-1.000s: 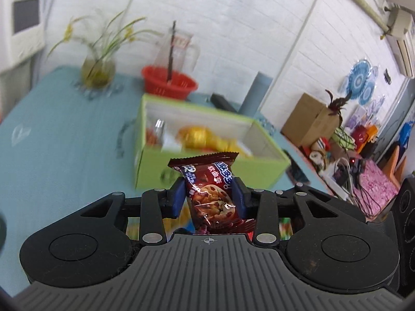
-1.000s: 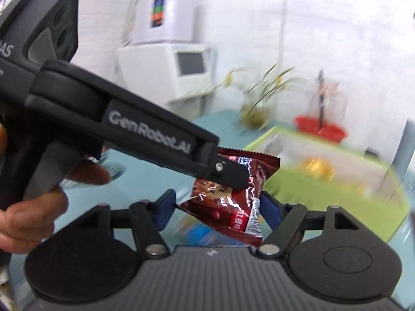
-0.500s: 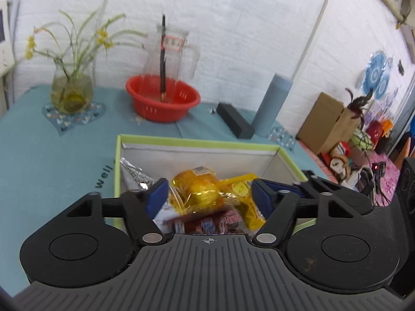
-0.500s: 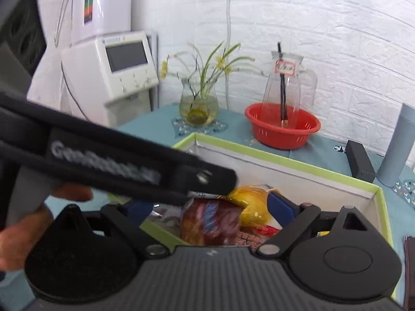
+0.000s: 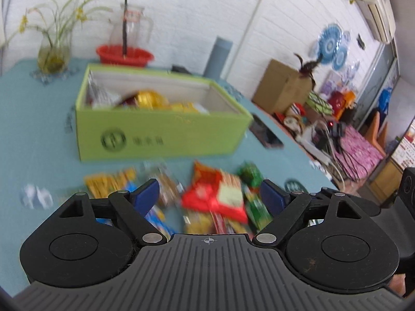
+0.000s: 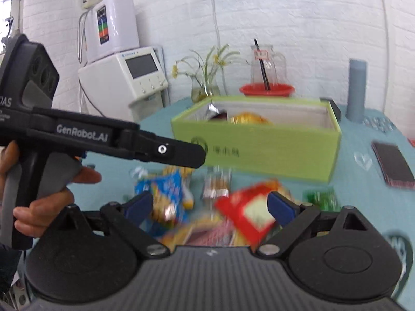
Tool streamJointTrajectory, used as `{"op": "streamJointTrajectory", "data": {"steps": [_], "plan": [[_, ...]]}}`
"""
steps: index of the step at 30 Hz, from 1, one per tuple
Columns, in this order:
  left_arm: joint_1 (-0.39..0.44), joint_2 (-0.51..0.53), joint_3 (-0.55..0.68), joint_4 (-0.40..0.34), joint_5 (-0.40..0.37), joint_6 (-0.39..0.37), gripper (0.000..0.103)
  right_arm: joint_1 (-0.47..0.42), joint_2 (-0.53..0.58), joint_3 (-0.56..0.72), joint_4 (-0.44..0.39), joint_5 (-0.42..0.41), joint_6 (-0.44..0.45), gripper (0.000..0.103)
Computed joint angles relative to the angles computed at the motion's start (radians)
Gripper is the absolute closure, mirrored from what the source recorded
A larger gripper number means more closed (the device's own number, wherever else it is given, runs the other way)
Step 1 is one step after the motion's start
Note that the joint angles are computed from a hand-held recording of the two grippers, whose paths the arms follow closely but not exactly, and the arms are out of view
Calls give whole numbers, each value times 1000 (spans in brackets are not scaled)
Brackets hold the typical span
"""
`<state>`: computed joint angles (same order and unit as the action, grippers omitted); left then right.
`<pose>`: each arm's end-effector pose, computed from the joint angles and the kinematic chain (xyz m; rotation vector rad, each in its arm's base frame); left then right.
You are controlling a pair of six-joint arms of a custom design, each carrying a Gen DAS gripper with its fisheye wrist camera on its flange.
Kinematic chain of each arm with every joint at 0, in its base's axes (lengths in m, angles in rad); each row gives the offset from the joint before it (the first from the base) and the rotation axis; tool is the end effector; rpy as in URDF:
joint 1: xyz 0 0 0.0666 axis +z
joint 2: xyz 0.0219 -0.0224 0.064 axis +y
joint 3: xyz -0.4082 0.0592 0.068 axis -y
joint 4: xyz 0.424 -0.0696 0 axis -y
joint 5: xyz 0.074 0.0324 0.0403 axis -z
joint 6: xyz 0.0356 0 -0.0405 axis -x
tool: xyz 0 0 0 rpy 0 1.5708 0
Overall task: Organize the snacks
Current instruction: 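Grasp the Danco Galette bag with the left tool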
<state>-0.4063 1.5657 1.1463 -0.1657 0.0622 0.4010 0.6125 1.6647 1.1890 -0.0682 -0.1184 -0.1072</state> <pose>0.5191 -0.2262 0.3058 0.0426 2.2028 -0.5277 0.4873 0.3471 0.2797 -0.6095 2.0724 0.5485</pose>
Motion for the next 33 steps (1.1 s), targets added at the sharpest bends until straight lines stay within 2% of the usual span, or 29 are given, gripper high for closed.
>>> {"op": "streamJointTrajectory", "data": {"steps": [4,7,11,13,17,19,23,27,29,31,33], "plan": [[-39,1,-45,-9,3,42,30,21,-24,-79,-1,-31,-61,10],[-53,30,-22,-43,-26,33,39,32,-2,-64,-25,2,-52,10],[-49,88,39,-117,-31,20,66,38,48,-2,-71,6,-22,9],[-49,80,27,-113,-25,38,67,47,47,6,-90,29,4,9],[-72,16,-39,-121,-47,33,70,56,-2,-57,-73,-17,-3,9],[-94,-22,-85,-120,-47,53,69,68,-34,-100,-59,-9,-3,9],[-128,-76,-151,-101,-28,101,57,81,-74,-151,-39,5,-35,10],[-130,-96,-161,-81,-82,113,37,87,-88,-162,-31,47,-78,10],[-115,-95,-160,-68,-64,116,35,94,-89,-161,-29,63,-83,10],[-97,-81,-152,-72,-12,135,36,100,-78,-148,-38,73,-80,10],[-86,-61,-143,-77,25,153,39,105,-62,-134,-40,84,-89,10]]}}
